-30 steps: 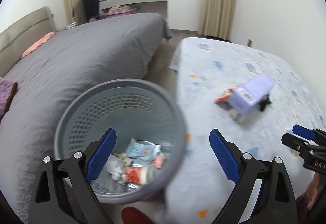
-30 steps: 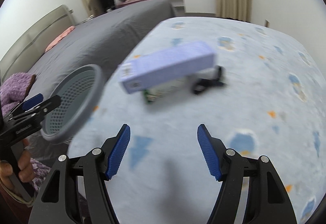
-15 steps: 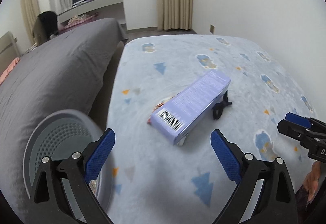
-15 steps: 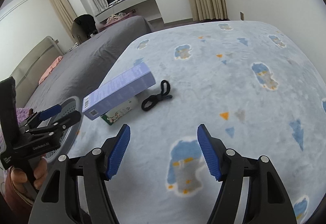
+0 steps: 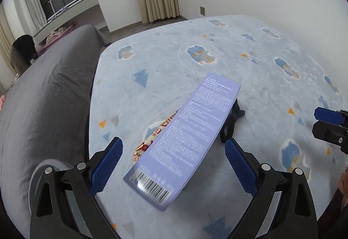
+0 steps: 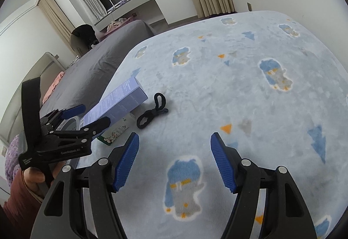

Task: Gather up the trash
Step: 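Reach the left tool to the lavender box and close on it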

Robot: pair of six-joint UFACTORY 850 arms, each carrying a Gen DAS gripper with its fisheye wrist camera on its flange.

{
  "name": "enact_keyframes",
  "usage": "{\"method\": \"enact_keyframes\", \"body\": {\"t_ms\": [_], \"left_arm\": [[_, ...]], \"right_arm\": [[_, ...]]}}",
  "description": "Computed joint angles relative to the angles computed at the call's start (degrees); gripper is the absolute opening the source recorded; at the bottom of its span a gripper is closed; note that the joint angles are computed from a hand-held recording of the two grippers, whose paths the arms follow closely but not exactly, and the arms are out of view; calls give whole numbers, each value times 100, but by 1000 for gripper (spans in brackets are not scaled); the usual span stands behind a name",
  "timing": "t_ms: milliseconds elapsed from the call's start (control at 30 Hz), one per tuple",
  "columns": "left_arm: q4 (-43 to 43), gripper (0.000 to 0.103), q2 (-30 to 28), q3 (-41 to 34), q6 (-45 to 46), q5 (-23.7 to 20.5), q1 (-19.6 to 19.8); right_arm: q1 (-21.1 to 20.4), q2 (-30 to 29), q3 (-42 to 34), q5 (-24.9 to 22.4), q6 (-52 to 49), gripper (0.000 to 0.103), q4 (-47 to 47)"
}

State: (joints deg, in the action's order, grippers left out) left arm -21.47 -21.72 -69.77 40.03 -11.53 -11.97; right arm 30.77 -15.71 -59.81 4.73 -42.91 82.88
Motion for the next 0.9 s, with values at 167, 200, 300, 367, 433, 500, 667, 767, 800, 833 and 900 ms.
{"method": "enact_keyframes", "body": {"t_ms": [167,200,300,367,433,500,667,767,800,833,900], "left_arm": [[-5,93,-238,-233,104,-220,-44],[-25,93,-273,-262,143,-259,-50],[-148,93,-333,-320,240,-345,-48],[-355,84,-329,-321,403,-400,-34],[-460,75,-334,-339,484,-471,-28],[-812,64,-320,-342,804,-592,-2],[-1178,45,-249,-279,960,-784,20],[-1646,45,-100,-136,1082,-801,84],[-1742,45,-54,-95,1106,-790,102],[-1863,45,23,-25,1144,-763,124],[-2042,45,194,136,1208,-661,168]], "right_arm": [[-29,-44,-37,-66,-128,66,118],[-36,-57,-45,-90,-131,66,117],[-32,-91,-64,-79,-539,66,519],[-27,-107,-78,-82,-685,66,660],[-26,-109,-77,-84,-706,66,675],[-28,-118,-80,-90,-855,66,815],[-5,-122,-64,-85,-650,66,615],[-4,-114,-50,-93,-197,66,160],[5,-115,-47,-76,-131,66,88],[15,-124,-48,-54,-115,66,58],[40,-143,-55,-15,-347,66,269]]}}
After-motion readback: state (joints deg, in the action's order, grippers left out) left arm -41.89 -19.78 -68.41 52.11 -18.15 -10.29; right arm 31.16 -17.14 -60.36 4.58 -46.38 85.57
